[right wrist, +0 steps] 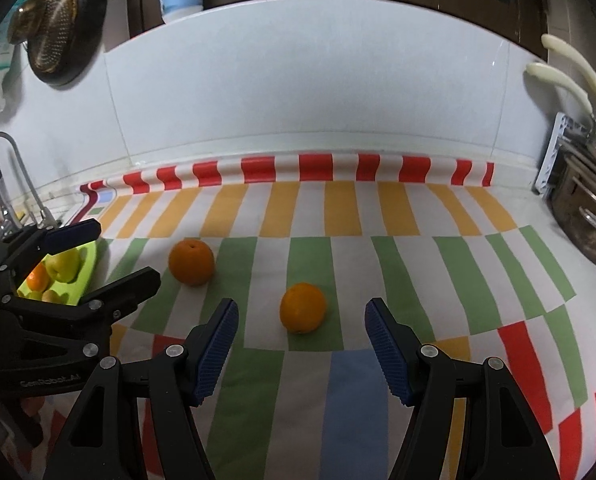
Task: Organize fruits
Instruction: 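Move both open tools toward the last two oranges on the cloth, then grasp an orange with the left tool while the right tool grasps the other orange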
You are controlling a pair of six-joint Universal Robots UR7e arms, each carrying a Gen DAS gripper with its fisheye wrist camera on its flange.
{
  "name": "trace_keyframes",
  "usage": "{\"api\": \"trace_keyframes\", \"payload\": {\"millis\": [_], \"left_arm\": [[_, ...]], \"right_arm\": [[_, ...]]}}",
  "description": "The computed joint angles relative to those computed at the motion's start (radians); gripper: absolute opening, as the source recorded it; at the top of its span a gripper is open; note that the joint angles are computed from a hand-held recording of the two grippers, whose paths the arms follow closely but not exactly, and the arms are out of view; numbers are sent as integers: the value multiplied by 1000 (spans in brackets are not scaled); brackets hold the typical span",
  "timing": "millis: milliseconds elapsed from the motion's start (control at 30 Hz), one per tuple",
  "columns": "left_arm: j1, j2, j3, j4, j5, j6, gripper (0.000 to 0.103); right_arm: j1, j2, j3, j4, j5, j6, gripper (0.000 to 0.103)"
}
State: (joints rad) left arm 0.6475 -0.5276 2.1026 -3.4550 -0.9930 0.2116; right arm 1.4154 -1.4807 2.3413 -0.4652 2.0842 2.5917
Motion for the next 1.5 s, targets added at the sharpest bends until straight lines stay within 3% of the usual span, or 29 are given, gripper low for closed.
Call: {"api": "trace_keyframes", "payload": {"millis": [133,300,600,667,733,1067,1500], "left_arm": [[22,22,-43,56,-18,-4,86],[43,49,-92,114,-37,-20,82],[53,69,-138,174,-54,-35,56],[56,68,-145,194,-61,-41,46],[59,65,-147,204,-71,-45,43],[45,26,-97,187,-68,-74,42],[-12,-78,41,104,-17,-132,42]], "right_arm": [[-23,27,-26,21,-10,7,65],[-66,50,-66,83,-50,38,54],[-91,77,-103,132,-79,43,36],[-93,83,-110,145,-84,44,33],[-94,84,-112,147,-87,43,33],[-76,61,-83,116,-87,28,33],[11,3,-31,102,-64,13,33]]}}
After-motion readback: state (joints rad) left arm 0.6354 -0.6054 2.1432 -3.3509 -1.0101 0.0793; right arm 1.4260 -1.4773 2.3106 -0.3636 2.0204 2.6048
